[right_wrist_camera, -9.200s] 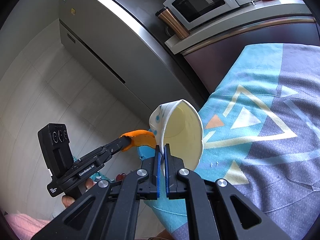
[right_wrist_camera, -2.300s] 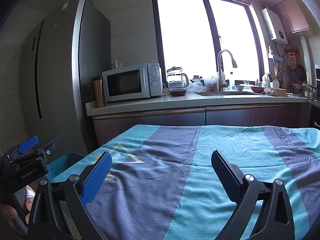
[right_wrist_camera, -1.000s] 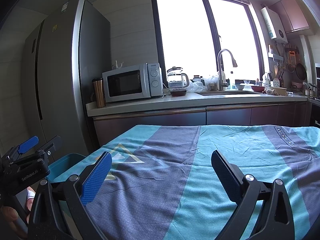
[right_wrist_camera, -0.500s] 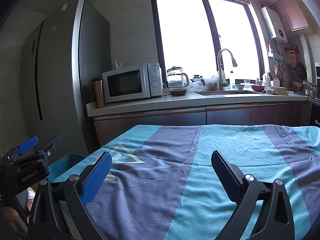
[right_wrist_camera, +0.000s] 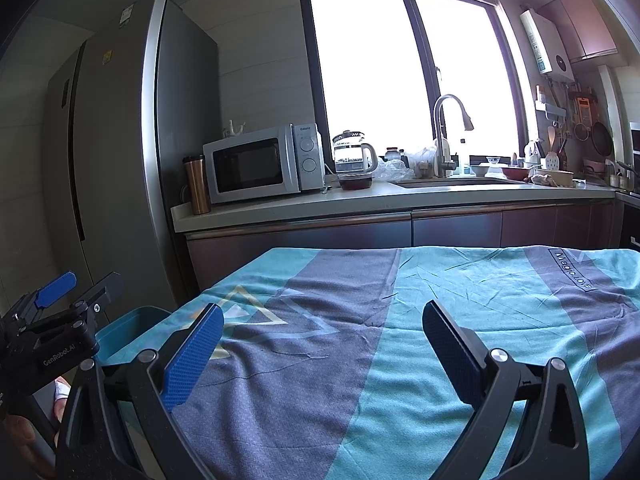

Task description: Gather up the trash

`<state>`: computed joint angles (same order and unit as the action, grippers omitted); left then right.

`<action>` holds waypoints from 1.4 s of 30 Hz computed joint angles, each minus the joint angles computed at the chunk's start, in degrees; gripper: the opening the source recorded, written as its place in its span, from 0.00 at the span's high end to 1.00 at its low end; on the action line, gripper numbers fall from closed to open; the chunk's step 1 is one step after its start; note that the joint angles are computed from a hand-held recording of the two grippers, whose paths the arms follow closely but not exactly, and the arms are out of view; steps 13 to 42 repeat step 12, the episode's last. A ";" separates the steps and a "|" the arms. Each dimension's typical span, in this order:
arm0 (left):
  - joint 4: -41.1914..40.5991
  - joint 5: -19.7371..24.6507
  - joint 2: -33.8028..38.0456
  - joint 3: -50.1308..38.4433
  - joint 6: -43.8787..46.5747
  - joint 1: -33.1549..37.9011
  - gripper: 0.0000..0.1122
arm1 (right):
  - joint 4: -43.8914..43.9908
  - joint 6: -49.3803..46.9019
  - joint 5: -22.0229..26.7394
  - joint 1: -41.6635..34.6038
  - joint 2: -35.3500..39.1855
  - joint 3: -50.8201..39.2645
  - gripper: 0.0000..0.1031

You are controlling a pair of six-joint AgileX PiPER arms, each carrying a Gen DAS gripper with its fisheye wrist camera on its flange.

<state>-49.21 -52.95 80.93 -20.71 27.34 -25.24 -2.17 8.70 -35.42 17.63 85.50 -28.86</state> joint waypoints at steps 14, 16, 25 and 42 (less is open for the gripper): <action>12.12 26.24 4.75 -12.06 -2.49 11.63 0.13 | -11.03 9.59 7.47 -8.76 2.54 -4.84 0.07; 12.12 26.24 4.75 -12.06 -2.49 11.63 0.13 | -11.03 9.59 7.47 -8.76 2.54 -4.84 0.07; 12.12 26.24 4.75 -12.06 -2.49 11.63 0.13 | -11.03 9.59 7.47 -8.76 2.54 -4.84 0.07; 12.12 26.24 4.75 -12.06 -2.49 11.63 0.13 | -11.03 9.59 7.47 -8.76 2.54 -4.84 0.07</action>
